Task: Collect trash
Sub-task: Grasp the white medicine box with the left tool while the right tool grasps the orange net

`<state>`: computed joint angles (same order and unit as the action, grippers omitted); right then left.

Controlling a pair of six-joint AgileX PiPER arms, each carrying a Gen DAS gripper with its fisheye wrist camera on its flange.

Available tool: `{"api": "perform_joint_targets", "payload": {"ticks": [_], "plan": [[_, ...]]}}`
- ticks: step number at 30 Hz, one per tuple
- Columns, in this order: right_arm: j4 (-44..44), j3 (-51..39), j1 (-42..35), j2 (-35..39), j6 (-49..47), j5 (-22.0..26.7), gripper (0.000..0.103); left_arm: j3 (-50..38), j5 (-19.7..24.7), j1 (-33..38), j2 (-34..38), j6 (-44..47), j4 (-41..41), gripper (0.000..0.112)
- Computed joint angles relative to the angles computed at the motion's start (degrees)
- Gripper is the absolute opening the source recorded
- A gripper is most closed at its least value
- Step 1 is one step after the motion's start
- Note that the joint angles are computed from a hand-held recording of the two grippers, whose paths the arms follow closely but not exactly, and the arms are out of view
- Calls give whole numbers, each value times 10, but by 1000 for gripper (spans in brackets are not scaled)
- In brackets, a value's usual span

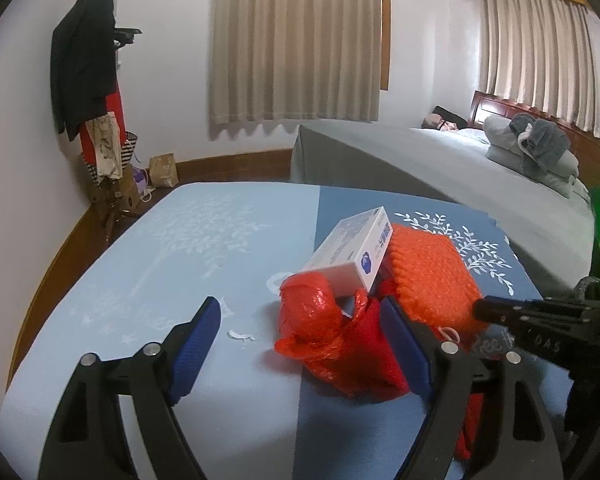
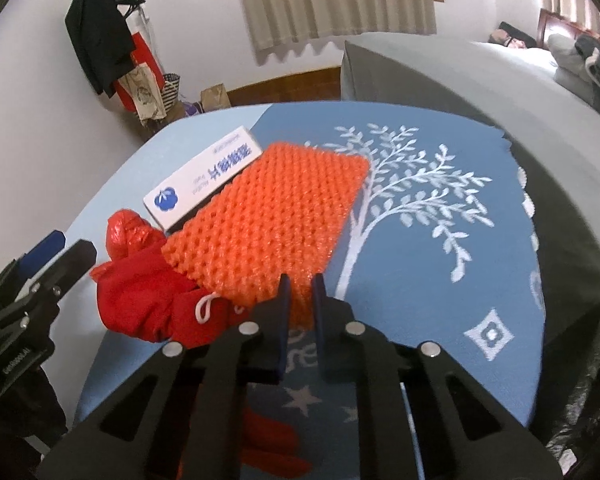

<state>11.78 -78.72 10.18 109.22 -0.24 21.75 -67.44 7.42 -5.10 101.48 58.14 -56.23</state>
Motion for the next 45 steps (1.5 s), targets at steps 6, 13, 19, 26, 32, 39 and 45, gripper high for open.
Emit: {"api": "perform_joint_targets", "payload": {"ticks": [6,13,19,26,32,39,45], "plan": [[-24,14,-21,-37,11,-3,10,-8,3,-5,1,-12,12,80],[-208,-21,-30,-23,183,47,13,-27,12,-10,11,-28,26,80],[-259,-22,-27,-9,250,42,38,-74,36,-6,36,-53,50,80],[-252,-30,-31,1,252,26,46,-171,82,-5,96,-129,124,80],[-239,-39,-33,9,241,27,53,-249,140,0,156,-199,184,80],[-261,-60,-32,30,262,45,60,-290,184,-1,193,-221,209,80],[-249,-67,-36,46,252,50,60,-353,247,5,229,-249,221,80]]}}
